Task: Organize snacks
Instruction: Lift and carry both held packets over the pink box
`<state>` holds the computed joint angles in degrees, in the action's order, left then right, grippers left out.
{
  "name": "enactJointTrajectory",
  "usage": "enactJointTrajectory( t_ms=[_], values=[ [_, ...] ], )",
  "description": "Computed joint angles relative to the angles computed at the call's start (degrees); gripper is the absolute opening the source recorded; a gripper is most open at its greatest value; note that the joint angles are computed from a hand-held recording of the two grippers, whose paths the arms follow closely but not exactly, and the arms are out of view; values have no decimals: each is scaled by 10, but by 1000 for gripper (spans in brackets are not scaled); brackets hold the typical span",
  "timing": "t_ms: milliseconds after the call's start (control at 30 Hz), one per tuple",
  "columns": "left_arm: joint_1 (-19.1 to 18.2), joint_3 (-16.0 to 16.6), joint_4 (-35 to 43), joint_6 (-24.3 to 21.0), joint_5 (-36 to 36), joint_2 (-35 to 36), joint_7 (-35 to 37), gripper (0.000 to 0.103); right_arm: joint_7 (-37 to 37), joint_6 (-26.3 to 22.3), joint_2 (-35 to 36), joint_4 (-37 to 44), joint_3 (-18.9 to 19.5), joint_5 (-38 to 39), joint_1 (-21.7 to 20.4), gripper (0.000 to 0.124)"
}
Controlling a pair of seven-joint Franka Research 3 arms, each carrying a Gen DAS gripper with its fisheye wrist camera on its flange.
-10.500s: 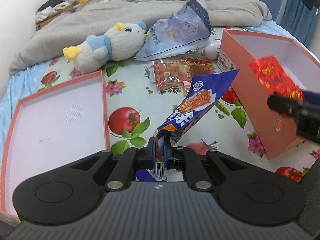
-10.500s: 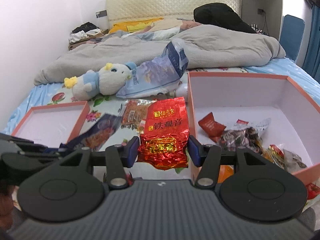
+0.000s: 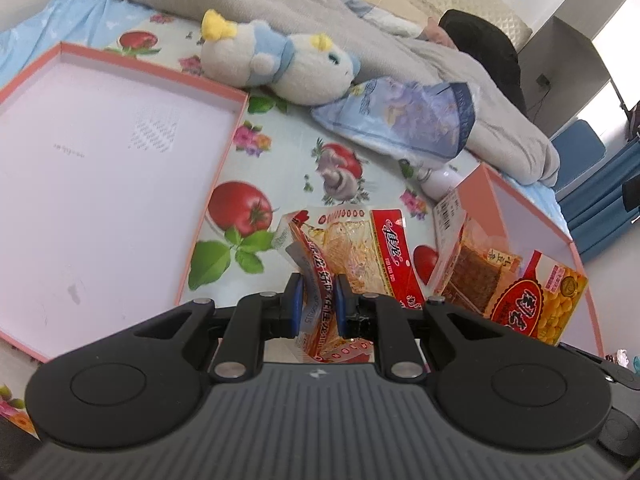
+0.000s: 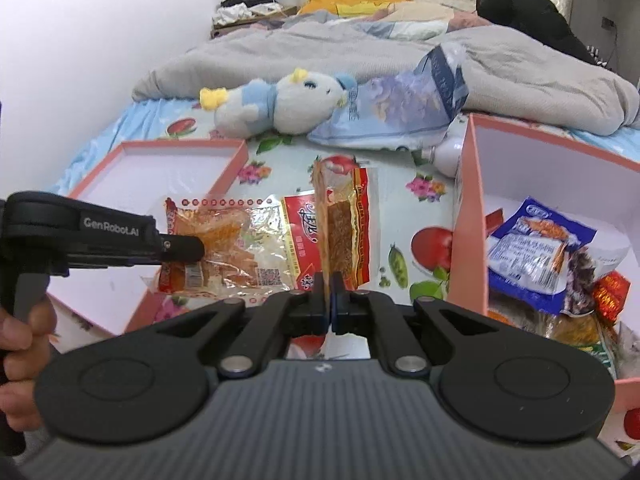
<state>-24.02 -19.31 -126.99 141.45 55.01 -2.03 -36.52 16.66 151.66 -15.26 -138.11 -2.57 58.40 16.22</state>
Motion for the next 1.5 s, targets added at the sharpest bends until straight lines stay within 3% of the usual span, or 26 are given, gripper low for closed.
enactJointTrajectory(
  t_ms=[567, 833, 1233, 1500],
  values=[
    [-8, -9, 91, -91, -4, 0, 87, 19, 5, -43, -17, 55, -26, 36, -21, 4],
    [-17, -1, 169, -102, 30, 35, 116, 19, -7, -53, -5, 98, -39, 58, -43, 4],
    [-80, 42, 403, -124, 63, 173, 242, 19, -28, -73, 51, 203, -52, 107, -93, 4],
    [-132, 81, 613, -121, 15, 316, 371, 19, -19, -77, 90, 239, -49, 109, -130, 4]
  ],
)
